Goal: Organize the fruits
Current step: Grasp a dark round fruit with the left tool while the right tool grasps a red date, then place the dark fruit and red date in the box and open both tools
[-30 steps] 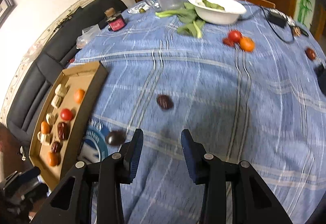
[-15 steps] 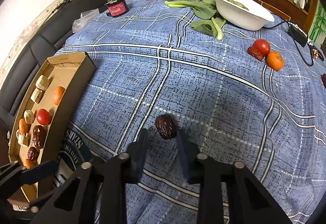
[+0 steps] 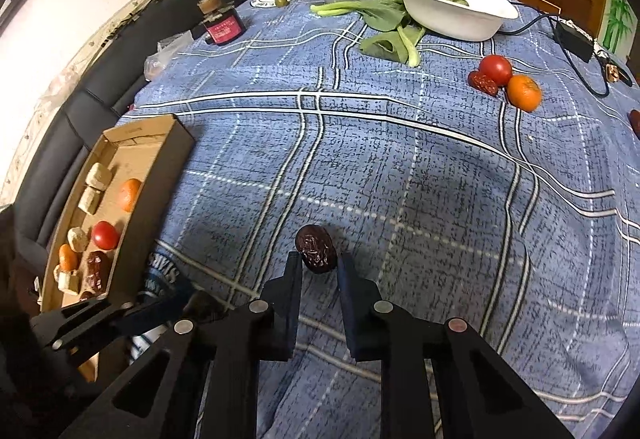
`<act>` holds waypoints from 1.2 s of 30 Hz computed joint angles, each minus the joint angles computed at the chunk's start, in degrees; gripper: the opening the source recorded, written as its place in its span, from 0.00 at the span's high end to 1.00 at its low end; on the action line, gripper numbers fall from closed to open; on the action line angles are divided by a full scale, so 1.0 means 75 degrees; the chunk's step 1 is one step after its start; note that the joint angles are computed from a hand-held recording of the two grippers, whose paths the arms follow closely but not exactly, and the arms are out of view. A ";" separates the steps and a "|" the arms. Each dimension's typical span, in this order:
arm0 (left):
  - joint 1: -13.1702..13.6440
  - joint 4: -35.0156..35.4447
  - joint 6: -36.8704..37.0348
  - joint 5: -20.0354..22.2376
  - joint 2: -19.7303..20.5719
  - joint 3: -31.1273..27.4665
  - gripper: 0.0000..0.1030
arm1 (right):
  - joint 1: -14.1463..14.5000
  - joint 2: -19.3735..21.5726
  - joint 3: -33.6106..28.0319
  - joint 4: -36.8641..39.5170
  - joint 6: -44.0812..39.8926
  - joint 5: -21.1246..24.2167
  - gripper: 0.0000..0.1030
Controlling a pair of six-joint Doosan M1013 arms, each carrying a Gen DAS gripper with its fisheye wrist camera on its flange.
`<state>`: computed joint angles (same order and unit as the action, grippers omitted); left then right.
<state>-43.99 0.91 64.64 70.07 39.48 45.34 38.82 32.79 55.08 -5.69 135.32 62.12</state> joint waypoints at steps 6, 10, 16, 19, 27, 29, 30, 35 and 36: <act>0.0041 -0.0070 -0.0039 -0.0375 -0.0352 0.0396 0.78 | 0.0114 -0.0183 0.0130 -0.0013 0.0279 -0.0036 0.81; 0.0188 -0.0248 -0.0296 -0.0802 -0.0781 0.0859 0.78 | 0.0240 -0.0261 0.0075 0.0055 0.0294 -0.0191 0.81; 0.0482 0.0277 -0.1092 -0.1214 -0.1619 0.1756 0.77 | 0.0439 -0.0019 -0.0496 0.0494 0.0007 -0.0324 0.81; 0.0587 0.0850 -0.1605 -0.1289 -0.1963 0.2171 0.77 | 0.0558 0.0342 -0.1131 0.0790 -0.0363 -0.0182 0.81; 0.1017 0.1390 -0.2858 -0.1433 -0.2810 0.3577 0.77 | 0.0884 0.1321 -0.2860 0.1429 -0.1407 0.0482 0.81; 0.1075 0.1355 -0.2908 -0.1490 -0.2921 0.3803 0.77 | 0.0959 0.1452 -0.3078 0.1541 -0.1583 0.0582 0.81; 0.1100 0.1312 -0.2916 -0.1499 -0.2947 0.3875 0.77 | 0.0994 0.1477 -0.3112 0.1549 -0.1624 0.0610 0.81; 0.1248 0.0856 -0.2618 -0.1548 -0.2987 0.4113 0.77 | 0.1100 0.1438 -0.2936 0.1700 -0.1598 0.0596 0.81; 0.1257 0.0770 -0.2533 -0.1573 -0.2961 0.4109 0.77 | 0.1113 0.1445 -0.2927 0.1753 -0.1647 0.0634 0.81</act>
<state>-34.57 6.68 45.64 58.27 17.27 76.15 47.17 43.63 33.13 7.46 122.97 66.88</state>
